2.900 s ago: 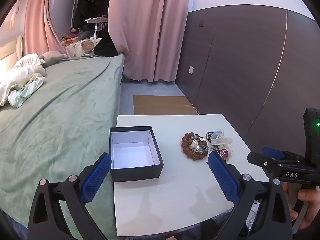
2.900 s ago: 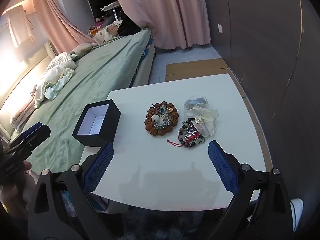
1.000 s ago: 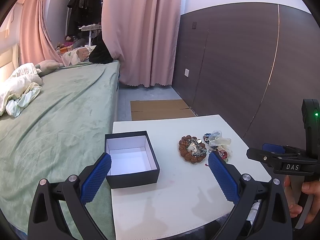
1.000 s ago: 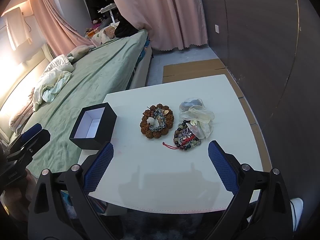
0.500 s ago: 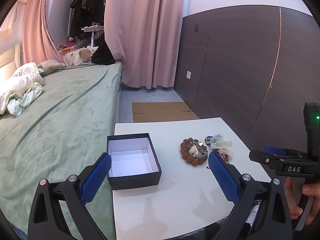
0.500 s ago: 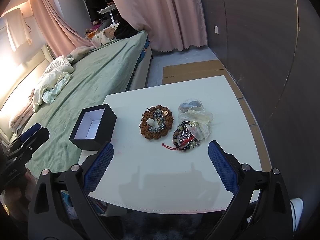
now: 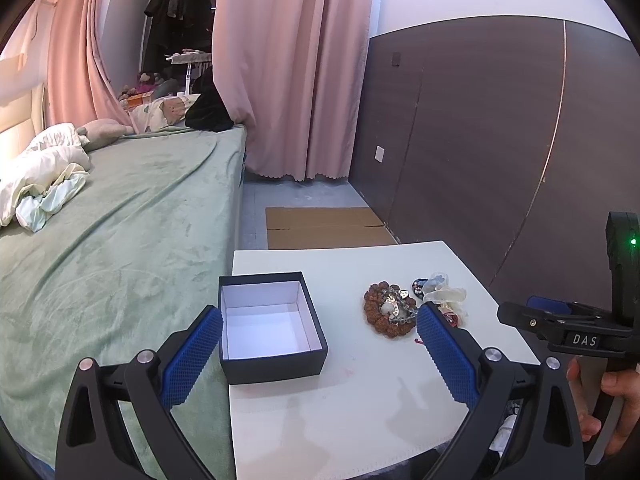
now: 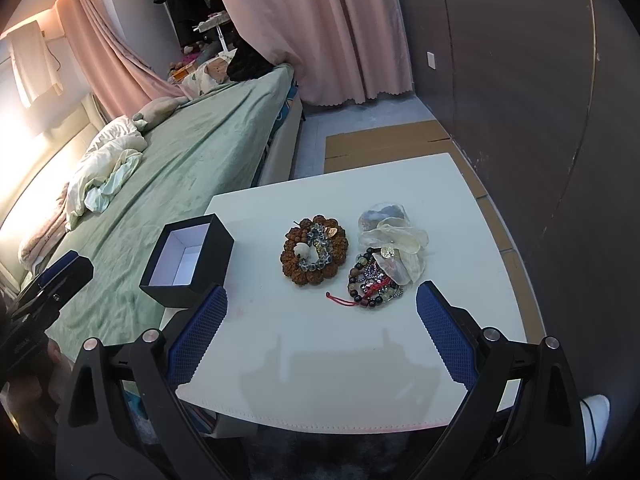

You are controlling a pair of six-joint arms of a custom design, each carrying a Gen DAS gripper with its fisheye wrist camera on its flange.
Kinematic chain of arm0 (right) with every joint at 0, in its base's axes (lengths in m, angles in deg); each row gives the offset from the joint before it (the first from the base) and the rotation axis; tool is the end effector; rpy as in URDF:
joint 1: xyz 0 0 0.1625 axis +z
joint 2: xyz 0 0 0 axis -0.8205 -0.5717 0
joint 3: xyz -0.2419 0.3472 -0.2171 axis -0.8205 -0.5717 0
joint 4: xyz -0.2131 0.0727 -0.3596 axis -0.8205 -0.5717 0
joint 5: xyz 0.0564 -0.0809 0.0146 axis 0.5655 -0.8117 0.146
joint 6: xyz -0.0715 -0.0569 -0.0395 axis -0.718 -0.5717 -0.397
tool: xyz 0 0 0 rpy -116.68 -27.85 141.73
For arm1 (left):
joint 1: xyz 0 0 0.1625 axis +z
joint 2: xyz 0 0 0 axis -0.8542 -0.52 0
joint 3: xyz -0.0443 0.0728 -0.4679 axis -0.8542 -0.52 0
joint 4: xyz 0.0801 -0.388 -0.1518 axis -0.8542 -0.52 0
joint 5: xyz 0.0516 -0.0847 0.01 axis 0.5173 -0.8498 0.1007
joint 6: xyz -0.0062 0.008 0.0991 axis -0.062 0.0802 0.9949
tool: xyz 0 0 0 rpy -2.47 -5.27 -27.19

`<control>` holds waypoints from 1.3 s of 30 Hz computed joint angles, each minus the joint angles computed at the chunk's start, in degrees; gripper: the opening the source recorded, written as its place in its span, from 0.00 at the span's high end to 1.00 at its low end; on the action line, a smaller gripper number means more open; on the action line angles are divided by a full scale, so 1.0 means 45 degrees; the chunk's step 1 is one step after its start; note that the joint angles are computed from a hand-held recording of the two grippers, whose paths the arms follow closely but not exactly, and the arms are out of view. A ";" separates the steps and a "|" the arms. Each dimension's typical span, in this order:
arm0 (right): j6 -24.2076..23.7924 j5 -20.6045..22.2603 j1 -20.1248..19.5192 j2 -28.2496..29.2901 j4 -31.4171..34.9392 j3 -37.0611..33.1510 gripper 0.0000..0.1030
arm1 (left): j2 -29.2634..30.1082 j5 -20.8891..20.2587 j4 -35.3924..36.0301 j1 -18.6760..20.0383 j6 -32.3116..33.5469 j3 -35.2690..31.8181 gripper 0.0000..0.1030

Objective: Organize jewelry

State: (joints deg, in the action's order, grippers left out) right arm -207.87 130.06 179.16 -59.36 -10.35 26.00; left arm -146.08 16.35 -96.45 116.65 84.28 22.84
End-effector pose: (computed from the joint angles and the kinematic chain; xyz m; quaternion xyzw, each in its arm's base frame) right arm 0.4259 -0.5521 0.1218 -0.0773 -0.8214 0.4647 0.3216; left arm -0.2110 -0.6437 0.3461 0.4182 0.8497 -0.2958 0.1250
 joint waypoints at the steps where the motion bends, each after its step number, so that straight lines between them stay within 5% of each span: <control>1: 0.0162 0.0041 -0.0027 0.0064 0.0208 -0.0135 0.08 | 0.0017 0.0004 0.0004 -0.0004 -0.0029 -0.0010 0.08; 20: 0.2384 -0.1366 -0.1012 -0.1459 -0.1054 0.1305 0.08 | 0.1423 -0.0699 0.0810 -0.0085 -0.0806 -0.1200 0.08; 29: 0.4286 -0.3785 -0.2171 -0.2234 -0.1407 0.2247 0.45 | 0.2221 -0.1171 0.0954 0.0007 -0.0977 -0.1691 0.22; 39: 0.5267 -0.3971 -0.2931 -0.2190 -0.0969 0.1848 0.49 | 0.3459 -0.1758 0.2196 0.0150 -0.1194 -0.2788 0.38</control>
